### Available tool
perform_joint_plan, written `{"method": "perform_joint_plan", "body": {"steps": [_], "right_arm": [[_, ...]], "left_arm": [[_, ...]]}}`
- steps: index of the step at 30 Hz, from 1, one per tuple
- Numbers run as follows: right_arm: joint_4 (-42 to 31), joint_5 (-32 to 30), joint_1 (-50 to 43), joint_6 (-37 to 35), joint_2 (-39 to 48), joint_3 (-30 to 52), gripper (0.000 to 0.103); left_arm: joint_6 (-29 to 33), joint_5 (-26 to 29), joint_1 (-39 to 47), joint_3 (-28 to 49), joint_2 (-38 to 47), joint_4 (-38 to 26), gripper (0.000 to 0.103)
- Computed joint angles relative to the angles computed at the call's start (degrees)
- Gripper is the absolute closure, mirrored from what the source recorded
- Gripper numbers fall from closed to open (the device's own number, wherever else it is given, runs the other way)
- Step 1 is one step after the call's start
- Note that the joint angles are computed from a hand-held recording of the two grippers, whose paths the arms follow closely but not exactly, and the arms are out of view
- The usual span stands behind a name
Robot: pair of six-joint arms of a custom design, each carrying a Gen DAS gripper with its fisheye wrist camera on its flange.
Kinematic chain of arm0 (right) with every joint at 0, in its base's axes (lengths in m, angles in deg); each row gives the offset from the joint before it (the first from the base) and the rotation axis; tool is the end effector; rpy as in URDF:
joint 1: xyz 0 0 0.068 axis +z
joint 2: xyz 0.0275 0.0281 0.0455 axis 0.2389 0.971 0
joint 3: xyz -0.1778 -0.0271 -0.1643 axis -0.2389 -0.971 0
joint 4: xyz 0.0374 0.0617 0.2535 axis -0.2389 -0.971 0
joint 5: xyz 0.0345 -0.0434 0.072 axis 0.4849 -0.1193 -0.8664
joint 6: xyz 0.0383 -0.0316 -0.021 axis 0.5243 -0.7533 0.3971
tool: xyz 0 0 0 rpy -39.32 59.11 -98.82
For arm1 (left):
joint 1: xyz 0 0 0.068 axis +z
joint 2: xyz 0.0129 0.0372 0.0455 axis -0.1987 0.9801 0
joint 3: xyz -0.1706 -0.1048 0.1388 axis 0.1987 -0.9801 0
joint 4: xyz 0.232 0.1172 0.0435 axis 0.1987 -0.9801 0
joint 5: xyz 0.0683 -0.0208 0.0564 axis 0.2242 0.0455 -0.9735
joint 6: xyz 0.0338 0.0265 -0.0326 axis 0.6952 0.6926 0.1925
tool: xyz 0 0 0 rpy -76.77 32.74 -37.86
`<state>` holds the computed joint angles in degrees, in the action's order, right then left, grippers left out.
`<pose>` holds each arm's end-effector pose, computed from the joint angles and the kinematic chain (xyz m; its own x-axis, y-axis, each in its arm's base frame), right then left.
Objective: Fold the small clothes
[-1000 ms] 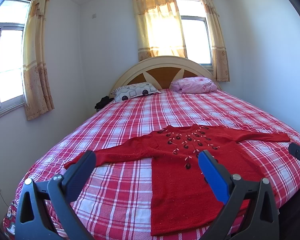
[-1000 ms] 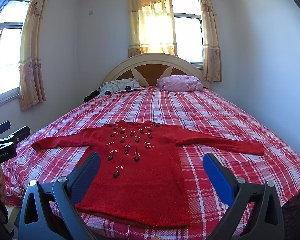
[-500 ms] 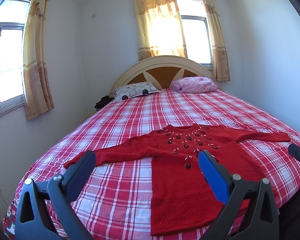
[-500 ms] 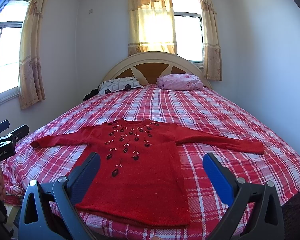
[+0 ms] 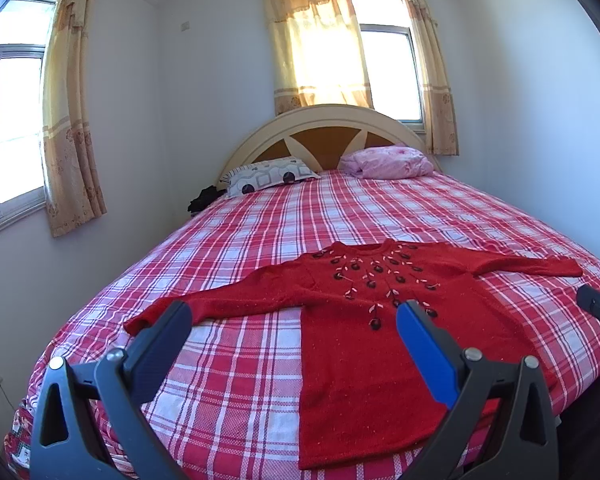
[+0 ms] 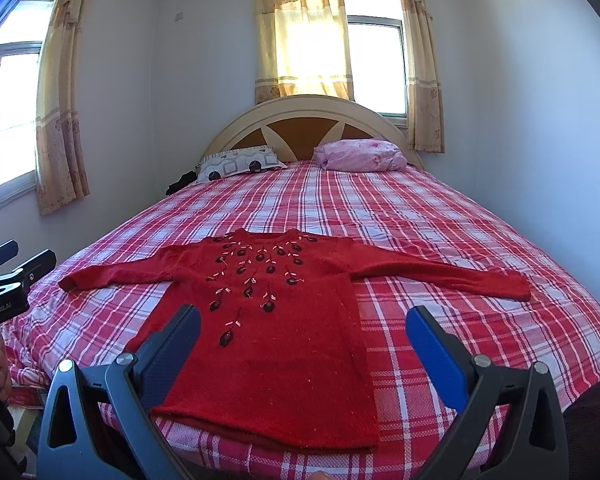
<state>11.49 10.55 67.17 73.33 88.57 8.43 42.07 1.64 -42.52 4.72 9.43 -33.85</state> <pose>0.1294 0.1298 0.2365 -0.4176 0.0559 -0.9069 0.0439 0.9982 0.0413 0.1852 -0.0902 0.2593 -0.3689 0.0962 -0.9245 -0.0045 0.9944 0.1052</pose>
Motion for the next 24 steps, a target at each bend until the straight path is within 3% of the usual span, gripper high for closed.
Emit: {"method": "perform_joint_plan", "body": {"steps": [10,17,24], "right_arm": [[6.2,-9.9,-12.0,-4.8,-0.3,-4.8,0.001],[16.8,-28.5,-35.6,-12.9,3.4,-9.9,0.001],[23.5,-43.1,-57.2,-20.8,14.9,-6.4,0.001]], "left_arm": [[2.2,3.7,2.0,1.5,9.8,6.6,0.0],[2.6,9.0,4.8,8.8,26.8,12.3,0.0],[3.6,11.4,5.6,20.3,43.9,14.4,0.0]]}}
